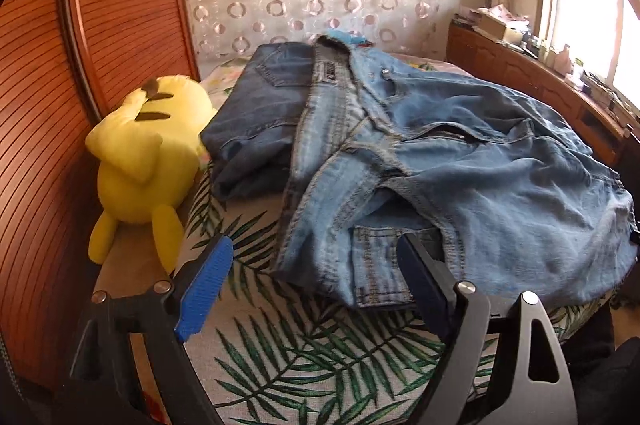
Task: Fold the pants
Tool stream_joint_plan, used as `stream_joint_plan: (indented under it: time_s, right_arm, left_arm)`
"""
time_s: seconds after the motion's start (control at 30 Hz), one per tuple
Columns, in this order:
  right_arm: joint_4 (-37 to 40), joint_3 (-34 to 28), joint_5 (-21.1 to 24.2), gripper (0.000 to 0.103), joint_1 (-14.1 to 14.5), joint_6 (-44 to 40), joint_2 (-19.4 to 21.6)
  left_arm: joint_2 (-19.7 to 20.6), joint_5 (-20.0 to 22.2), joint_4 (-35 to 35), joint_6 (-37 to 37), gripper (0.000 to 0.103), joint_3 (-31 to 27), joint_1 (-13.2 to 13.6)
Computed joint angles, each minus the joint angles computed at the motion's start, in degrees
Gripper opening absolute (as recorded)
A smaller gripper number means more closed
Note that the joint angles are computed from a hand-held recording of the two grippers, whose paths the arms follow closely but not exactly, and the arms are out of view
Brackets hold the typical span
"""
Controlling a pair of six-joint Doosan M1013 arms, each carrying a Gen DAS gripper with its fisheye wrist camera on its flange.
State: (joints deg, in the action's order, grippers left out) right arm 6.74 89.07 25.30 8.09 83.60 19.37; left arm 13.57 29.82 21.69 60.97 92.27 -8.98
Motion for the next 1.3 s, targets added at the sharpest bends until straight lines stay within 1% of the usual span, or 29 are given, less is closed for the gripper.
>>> stream_joint_plan:
  time_s: [0.03, 0.07, 0.13, 0.23, 0.37, 0.5, 0.53, 0.63, 0.7, 0.77, 0.83, 0.9, 1.0, 1.03, 1.07, 1.1, 1.17, 1.2, 1.27, 1.3]
  right_arm:
    - [-0.7, -0.03, 0.15, 0.061, 0.04, 0.36, -0.05]
    - [-0.99, -0.41, 0.46, 0.056, 0.03, 0.41, 0.13]
    - [-1.76, -0.72, 0.85, 0.051, 0.04, 0.68, 0.18]
    - [-0.42, -1.44, 1.11, 0.045, 0.07, -1.31, 0.69]
    - [0.31, -1.8, 1.13, 0.027, 0.08, -2.71, 0.95]
    - [0.12, -1.99, 1.08, 0.017, -0.02, -3.05, 1.15]
    - [-0.47, -1.82, 0.47, 0.009, -0.02, -2.23, 0.95]
    - [1.94, -1.3, -1.73, 0.005, -0.32, -3.47, 0.14]
    - [1.83, -0.77, -4.03, 0.004, -0.15, -3.55, -0.46]
    - [1.83, -0.53, -5.86, 0.004, 0.02, -3.8, -0.83]
    - [2.87, -0.49, -7.32, 0.004, 0.08, -4.59, -0.91]
    - [4.41, -0.36, -8.71, 0.004, 0.15, -5.72, -0.95]
    - [6.71, -0.32, -10.31, 0.004, 0.47, -7.76, -0.78]
    - [6.53, -0.23, -10.69, 0.004, 0.67, -7.77, -0.72]
    - [6.64, -0.14, -10.89, 0.004, 0.78, -8.06, -0.61]
    - [6.88, -0.05, -11.06, 0.004, 0.88, -8.43, -0.45]
    - [8.26, 0.37, -11.45, 0.004, 0.87, -9.62, -0.29]
    - [8.67, 0.34, -11.31, 0.004, 0.75, -9.88, -0.24]
    - [9.38, 0.66, -11.56, 0.004, 0.62, -10.27, -0.1]
    - [8.97, 0.37, -11.35, 0.004, 0.57, -9.74, 0.05]
  left_arm:
    - [0.11, 0.27, -0.15, -0.18, 0.084, -0.02, 0.18]
    - [0.25, 0.48, -0.19, -0.31, 0.084, -0.07, 0.27]
    - [0.51, 0.84, -0.44, -0.26, 0.084, -0.14, 0.42]
    - [1.05, 1.41, -2.11, 1.12, 0.084, -0.35, 0.71]
    - [1.69, 2.26, -3.61, 2.75, 0.084, -0.56, 0.75]
    - [1.85, 1.85, -5.39, 3.54, 0.084, -0.63, 1.24]
    - [1.87, 1.79, -5.17, 3.24, 0.084, -0.68, 1.32]
    - [1.78, 0.65, -4.55, 2.37, 0.085, -0.58, 1.66]
    - [1.87, -0.22, -5.7, 2.69, 0.085, -0.59, 2.17]
    - [2.16, -0.16, -6.17, 2.49, 0.083, -0.85, 2.48]
    - [2.63, 0.64, -6.18, 2.71, 0.077, -1.24, 2.52]
    - [3.38, 2.63, -5.13, 2.56, 0.076, -2.02, 2.24]
    - [3.65, 2.83, -3.35, 1.75, 0.076, -1.92, 1.79]
    - [3.67, 2.61, -3.54, 2.01, 0.074, -1.83, 1.81]
    - [3.62, 2.05, -5.21, 3.38, 0.069, -1.65, 2.07]
    - [3.51, 1.53, -6.82, 4.67, 0.066, -1.5, 2.26]
    - [3.36, 1.0, -9.16, 7.44, 0.055, -1.4, 2.37]
    - [3.36, 0.99, -10.02, 8.59, 0.051, -1.44, 2.37]
    - [3.42, 1.72, -12.27, 11.79, 0.034, -1.89, 2.2]
    - [3.46, 2.22, -11.44, 11.36, 0.032, -2.13, 1.93]
